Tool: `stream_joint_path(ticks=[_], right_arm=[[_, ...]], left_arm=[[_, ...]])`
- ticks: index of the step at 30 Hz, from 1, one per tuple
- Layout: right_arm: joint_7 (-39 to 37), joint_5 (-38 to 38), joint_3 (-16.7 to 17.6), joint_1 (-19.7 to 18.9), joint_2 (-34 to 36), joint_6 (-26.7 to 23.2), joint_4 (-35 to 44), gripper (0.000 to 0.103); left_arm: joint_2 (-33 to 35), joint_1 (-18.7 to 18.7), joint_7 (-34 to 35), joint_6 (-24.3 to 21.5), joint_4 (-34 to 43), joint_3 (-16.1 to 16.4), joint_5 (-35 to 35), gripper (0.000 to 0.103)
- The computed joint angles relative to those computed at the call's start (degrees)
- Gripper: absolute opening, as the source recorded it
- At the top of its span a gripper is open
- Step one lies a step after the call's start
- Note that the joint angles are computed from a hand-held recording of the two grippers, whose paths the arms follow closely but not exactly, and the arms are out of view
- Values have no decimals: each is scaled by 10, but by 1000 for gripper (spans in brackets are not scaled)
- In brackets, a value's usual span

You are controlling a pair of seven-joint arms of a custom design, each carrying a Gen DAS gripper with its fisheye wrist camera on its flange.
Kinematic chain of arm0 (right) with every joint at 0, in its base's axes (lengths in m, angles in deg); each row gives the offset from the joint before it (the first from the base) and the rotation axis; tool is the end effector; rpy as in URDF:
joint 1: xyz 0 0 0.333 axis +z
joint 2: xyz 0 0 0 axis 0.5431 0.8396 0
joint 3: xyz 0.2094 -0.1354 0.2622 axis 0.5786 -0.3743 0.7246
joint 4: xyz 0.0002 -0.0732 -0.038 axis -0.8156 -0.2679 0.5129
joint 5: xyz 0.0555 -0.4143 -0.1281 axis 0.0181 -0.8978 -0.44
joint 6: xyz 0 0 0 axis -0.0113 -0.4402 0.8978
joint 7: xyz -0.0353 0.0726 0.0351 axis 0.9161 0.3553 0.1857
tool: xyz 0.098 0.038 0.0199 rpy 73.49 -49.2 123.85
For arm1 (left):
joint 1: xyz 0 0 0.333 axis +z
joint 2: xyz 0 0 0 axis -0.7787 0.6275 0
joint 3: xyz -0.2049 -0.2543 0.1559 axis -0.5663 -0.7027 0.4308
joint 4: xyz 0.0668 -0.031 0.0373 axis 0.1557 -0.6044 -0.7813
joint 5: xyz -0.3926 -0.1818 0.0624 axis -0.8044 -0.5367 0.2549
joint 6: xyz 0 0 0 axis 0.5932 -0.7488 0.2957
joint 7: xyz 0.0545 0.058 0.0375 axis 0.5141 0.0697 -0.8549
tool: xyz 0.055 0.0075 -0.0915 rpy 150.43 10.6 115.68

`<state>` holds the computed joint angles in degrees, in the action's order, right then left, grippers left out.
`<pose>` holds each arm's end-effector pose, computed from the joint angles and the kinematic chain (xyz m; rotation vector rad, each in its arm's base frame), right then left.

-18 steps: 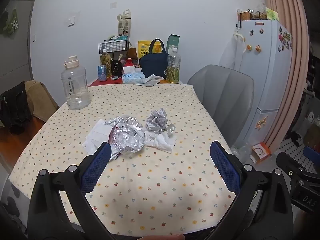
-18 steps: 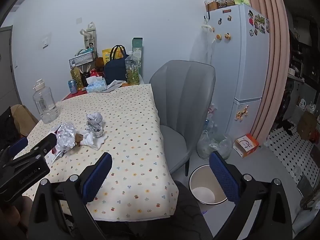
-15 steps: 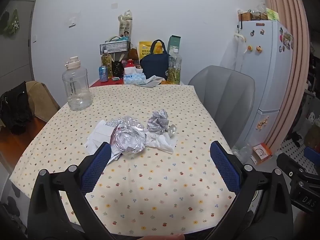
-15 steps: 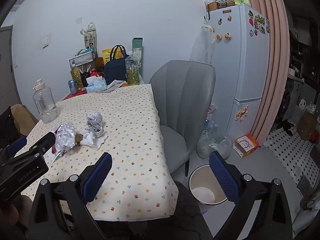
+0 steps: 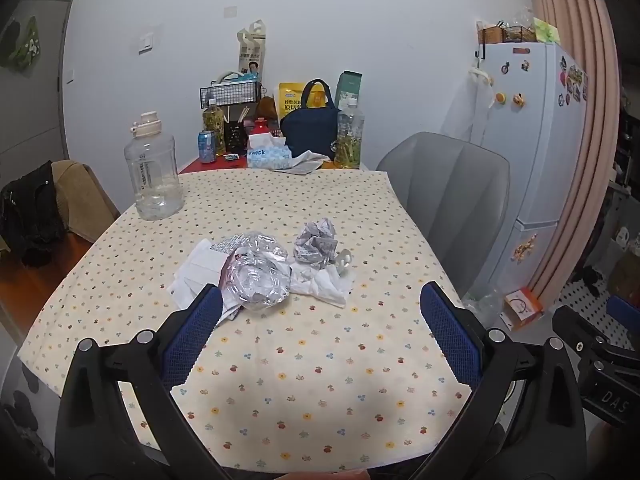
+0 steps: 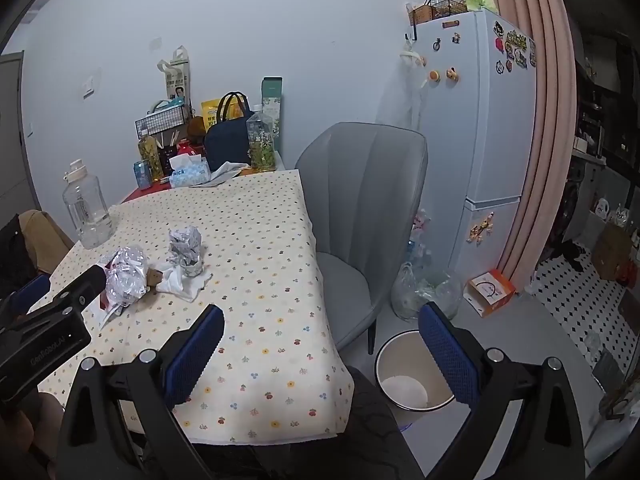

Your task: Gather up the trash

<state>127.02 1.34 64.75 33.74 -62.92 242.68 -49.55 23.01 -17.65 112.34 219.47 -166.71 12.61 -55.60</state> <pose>0.4555 0.2225 0.5425 -1.6679 1.4840 -0.7951 0.4277 -0.1799 0.5379 -1.7530 1.2816 -0.8121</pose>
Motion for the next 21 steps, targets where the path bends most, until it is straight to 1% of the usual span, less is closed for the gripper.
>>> stream_joint_path(ticks=[5, 10, 16, 18, 21], right_arm=[[14, -16, 10, -14, -1, 3, 1, 95], [6, -8, 0, -3, 2, 0, 0, 95], [25, -30, 14, -15, 1, -1, 3, 95], [22, -28, 7, -8, 3, -2, 3, 95], [29, -35, 7, -9, 4, -2, 4, 95]], left_arm=[[-8, -1, -5, -5, 0, -2, 1, 98], [-7, -3, -8, -4, -1, 0, 0, 98], [-6, -4, -7, -5, -1, 0, 2, 98], [-4, -5, -8, -6, -1, 1, 2, 98], [-4, -4, -10, -4, -2, -1, 3, 98]])
